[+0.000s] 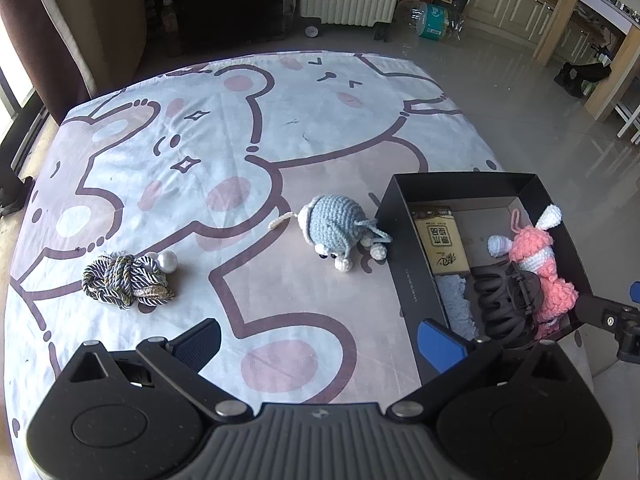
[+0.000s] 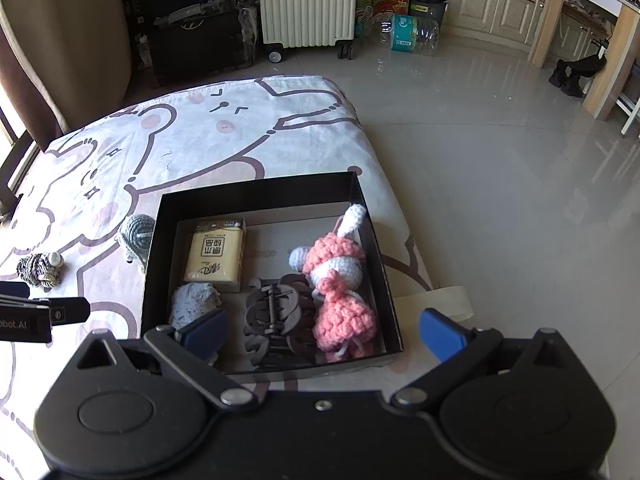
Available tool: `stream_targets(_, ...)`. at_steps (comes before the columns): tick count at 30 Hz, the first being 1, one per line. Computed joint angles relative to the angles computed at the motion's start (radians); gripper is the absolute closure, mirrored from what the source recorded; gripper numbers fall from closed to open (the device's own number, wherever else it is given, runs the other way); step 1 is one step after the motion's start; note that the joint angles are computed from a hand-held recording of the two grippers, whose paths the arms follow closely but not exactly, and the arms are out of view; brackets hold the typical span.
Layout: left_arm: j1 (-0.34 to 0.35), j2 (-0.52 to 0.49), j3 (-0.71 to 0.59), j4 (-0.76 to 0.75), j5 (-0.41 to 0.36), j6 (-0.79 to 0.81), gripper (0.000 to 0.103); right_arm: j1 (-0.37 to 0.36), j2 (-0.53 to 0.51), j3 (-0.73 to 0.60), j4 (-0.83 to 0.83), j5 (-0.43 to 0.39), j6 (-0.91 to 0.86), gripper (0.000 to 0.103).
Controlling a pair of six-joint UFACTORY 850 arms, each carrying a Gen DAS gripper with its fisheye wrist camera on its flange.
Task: Organize objects
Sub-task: 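Withdraw both open tools from the black box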
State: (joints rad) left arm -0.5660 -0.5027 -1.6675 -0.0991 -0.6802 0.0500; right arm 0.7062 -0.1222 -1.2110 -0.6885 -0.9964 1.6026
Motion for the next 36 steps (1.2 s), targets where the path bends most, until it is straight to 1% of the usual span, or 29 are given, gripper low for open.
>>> stream_targets(6, 0.016, -0.004, 0.002, 0.017, 0.000, -0.024, 0.000, -0.006, -0.016, -0.008, -0.006, 0.028, -0.002, 0.000)
stream_targets(17, 0.067, -0.012, -0.001, 0.051, 0.011, -0.083, 0.000, -0.021, -0.078, -0.067, -0.017, 0.074, -0.044, 0.000)
stream_targets(28, 0.118, -0.009, 0.010, 0.057, 0.008, -0.102, 0.000, -0.032, -0.171, -0.171, -0.007, 0.130, -0.132, 0.000)
stream_targets(36, 0.148, 0.007, 0.033, 0.103, 0.044, -0.124, 0.000, -0.033, -0.235, -0.252, -0.013, 0.166, -0.193, 0.000)
